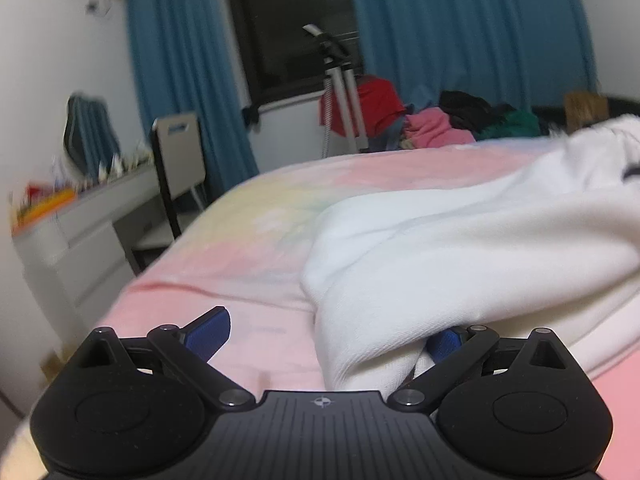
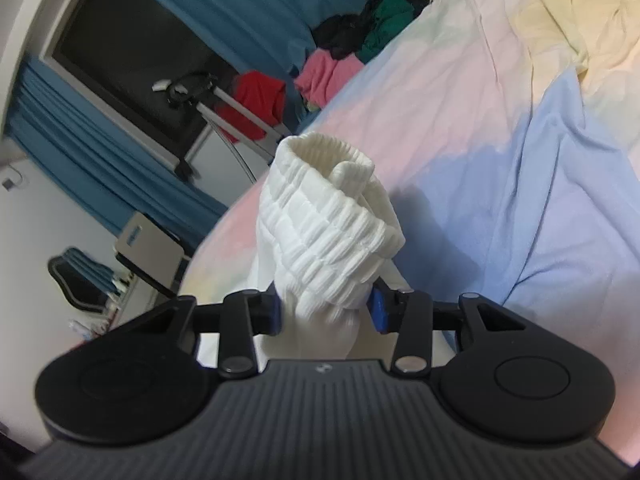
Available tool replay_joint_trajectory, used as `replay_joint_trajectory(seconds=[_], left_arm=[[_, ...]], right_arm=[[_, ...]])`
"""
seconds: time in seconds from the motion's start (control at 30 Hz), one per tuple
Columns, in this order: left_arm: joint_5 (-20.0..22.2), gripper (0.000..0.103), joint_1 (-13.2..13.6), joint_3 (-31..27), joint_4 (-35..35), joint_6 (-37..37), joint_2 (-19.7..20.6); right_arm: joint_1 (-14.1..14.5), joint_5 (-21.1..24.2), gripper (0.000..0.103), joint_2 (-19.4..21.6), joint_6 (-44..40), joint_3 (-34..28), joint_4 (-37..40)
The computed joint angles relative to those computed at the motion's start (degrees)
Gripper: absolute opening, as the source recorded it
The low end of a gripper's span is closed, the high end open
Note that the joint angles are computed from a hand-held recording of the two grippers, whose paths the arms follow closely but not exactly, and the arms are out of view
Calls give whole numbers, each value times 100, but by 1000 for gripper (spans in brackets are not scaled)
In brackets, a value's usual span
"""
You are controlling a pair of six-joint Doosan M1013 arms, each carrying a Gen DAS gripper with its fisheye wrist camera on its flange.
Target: Fold clothes
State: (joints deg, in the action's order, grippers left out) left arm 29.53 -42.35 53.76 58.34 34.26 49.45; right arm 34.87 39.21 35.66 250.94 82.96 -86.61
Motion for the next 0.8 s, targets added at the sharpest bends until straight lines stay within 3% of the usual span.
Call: replay_joint_trajectory(seconds=[0.13, 0.2, 0.27, 0.37, 0.57, 0.8], left_arm=[[66, 101, 139, -67, -1340, 410, -42], [121, 101, 223, -116, -2068, 579, -50], [129, 101, 300, -111, -2606, 693, -72], [96, 101, 400, -27, -3189, 852, -135], [120, 101, 547, -18, -3952, 1149, -163], [174, 101, 564, -22, -4042, 1182, -176]], right_arm=[[-15, -43, 47, 18, -125, 10, 437], [-52, -171, 54, 47, 123, 56, 587], [-91, -315, 71, 52, 532, 157, 607], [-112, -454, 75, 55, 876, 236, 328], [-176, -881, 89, 138, 107, 90, 493], [-195, -1020, 91, 197, -1047, -115, 1087]])
